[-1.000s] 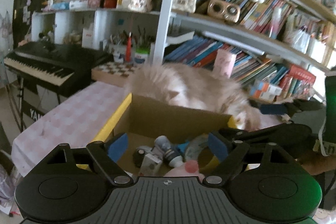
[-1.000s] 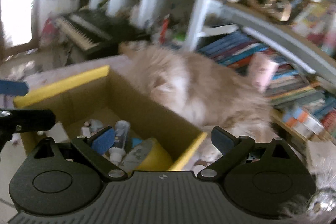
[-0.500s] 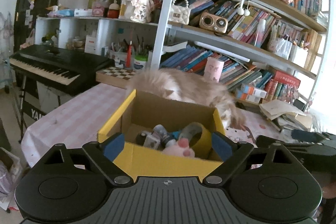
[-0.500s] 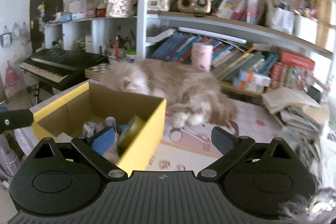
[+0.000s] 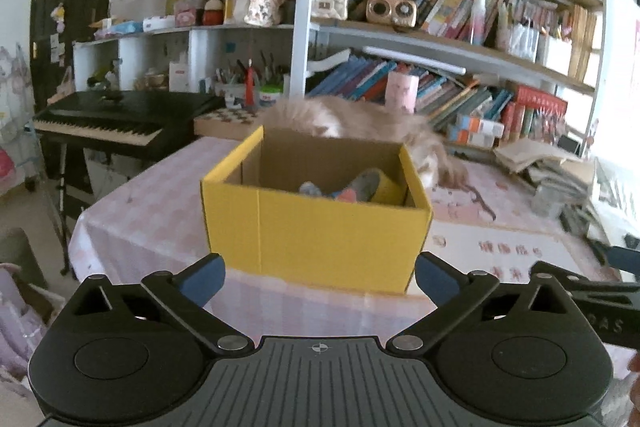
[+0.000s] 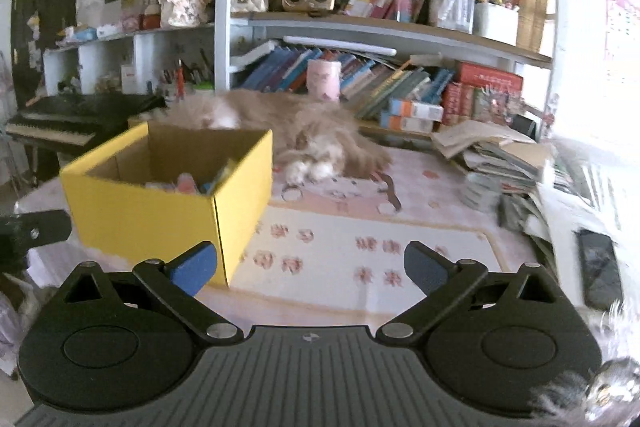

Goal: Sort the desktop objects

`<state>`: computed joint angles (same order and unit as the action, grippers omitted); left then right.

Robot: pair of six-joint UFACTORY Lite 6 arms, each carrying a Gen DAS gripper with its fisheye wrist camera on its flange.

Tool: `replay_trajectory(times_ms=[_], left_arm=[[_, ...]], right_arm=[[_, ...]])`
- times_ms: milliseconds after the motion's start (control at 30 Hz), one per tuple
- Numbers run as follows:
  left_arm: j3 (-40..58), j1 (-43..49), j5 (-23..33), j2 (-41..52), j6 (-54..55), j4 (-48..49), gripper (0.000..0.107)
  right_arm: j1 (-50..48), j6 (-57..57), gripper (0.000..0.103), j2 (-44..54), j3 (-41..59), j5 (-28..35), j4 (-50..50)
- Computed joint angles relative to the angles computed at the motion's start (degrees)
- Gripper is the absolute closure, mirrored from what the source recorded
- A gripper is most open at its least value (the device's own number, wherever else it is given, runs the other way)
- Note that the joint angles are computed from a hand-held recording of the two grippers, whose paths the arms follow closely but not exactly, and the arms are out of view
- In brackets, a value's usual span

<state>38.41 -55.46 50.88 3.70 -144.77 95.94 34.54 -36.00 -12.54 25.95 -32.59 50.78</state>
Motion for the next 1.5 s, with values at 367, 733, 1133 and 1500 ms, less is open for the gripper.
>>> replay_trajectory(times_ms=[367,733,1133,1500], left_arm=[[2.75,-6.19,-0.39,5.1,2.29,-8.07,0.004],[5.54,-8.22,-1.74,8.23,1.64,-8.88,0.004],[7.62,-8.07,-3.38,9.63,5.9,-11.59,0.004],[8.3,-8.82,-2.88,10.01,7.61,-12.88,0.004]], right_arm=[[3.03,-7.29,0.002,-11.43,-11.04,1.16,14.69],[0.78,-14.3,0.002,-19.06,-15.19,4.16,21.52],[-0.25,-18.73,0.002,-22.56,-16.64,5.16,26.31],[-0.14,-19.43,0.002,-24.15,-17.82,5.22,27.87]])
